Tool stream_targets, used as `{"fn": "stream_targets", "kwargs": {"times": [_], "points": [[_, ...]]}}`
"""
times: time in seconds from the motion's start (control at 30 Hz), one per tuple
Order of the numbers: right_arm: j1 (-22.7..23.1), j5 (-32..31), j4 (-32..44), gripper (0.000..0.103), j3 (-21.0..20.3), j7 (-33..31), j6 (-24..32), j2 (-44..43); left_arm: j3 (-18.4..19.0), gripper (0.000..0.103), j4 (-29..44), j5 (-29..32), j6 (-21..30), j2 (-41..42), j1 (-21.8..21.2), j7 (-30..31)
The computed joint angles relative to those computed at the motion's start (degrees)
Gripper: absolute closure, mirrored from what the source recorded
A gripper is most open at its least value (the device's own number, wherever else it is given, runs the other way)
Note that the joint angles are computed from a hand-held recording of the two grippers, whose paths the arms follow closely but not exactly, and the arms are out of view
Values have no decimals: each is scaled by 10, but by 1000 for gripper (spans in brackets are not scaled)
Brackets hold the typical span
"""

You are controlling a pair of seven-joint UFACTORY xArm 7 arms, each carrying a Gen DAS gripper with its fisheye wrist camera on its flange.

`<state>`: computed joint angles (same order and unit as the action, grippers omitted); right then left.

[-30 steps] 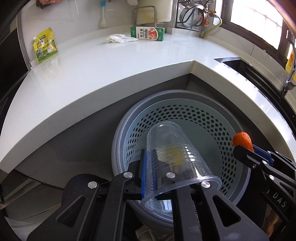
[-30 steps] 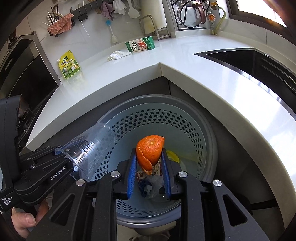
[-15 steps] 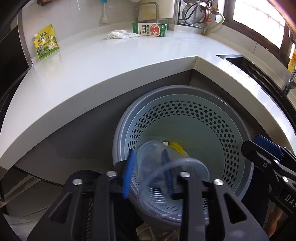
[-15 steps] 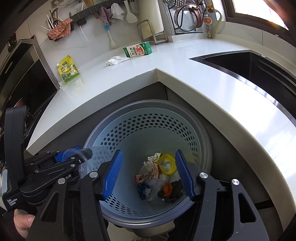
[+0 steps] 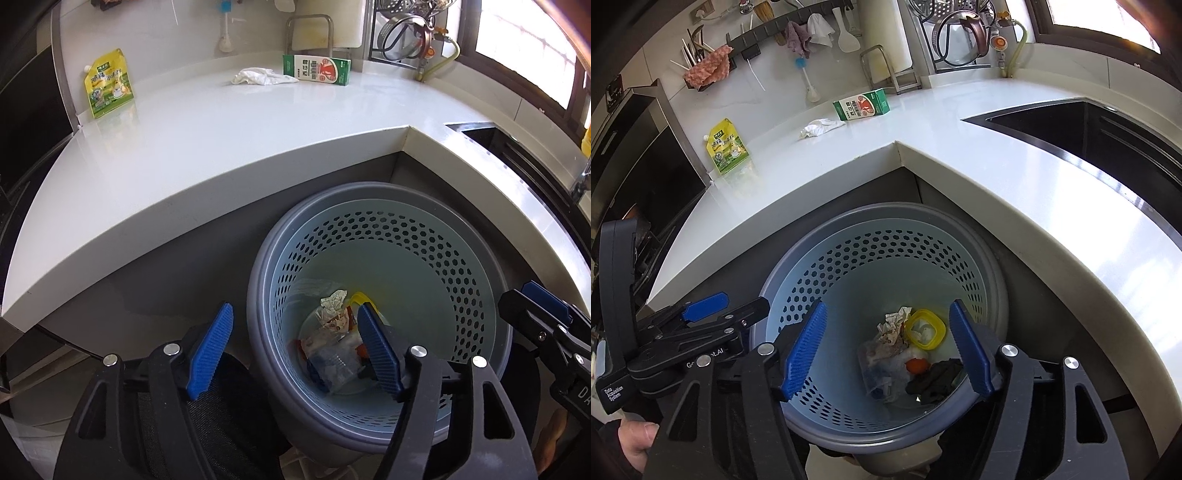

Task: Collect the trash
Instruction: 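Open both tools to drop the cup and peel into the basket, then move both tools back to the juice carton and white tissue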

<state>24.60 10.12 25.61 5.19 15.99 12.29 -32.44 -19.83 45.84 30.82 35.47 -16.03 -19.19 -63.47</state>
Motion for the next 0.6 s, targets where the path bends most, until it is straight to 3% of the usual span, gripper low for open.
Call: {"fn": "stream_targets", "kwargs": {"times": [0.13, 0.3, 0.6], "points": [[-2, -6, 2, 29, 7, 2, -3, -1, -5, 29, 2, 17, 10, -11, 6, -12], [-39, -42, 19, 24, 46, 32, 16, 4, -10, 28, 2, 34, 20, -26, 14, -23], [-114, -144, 57, 23, 126, 134, 69, 21, -5, 28, -11, 25, 20, -37, 20, -17]]}}
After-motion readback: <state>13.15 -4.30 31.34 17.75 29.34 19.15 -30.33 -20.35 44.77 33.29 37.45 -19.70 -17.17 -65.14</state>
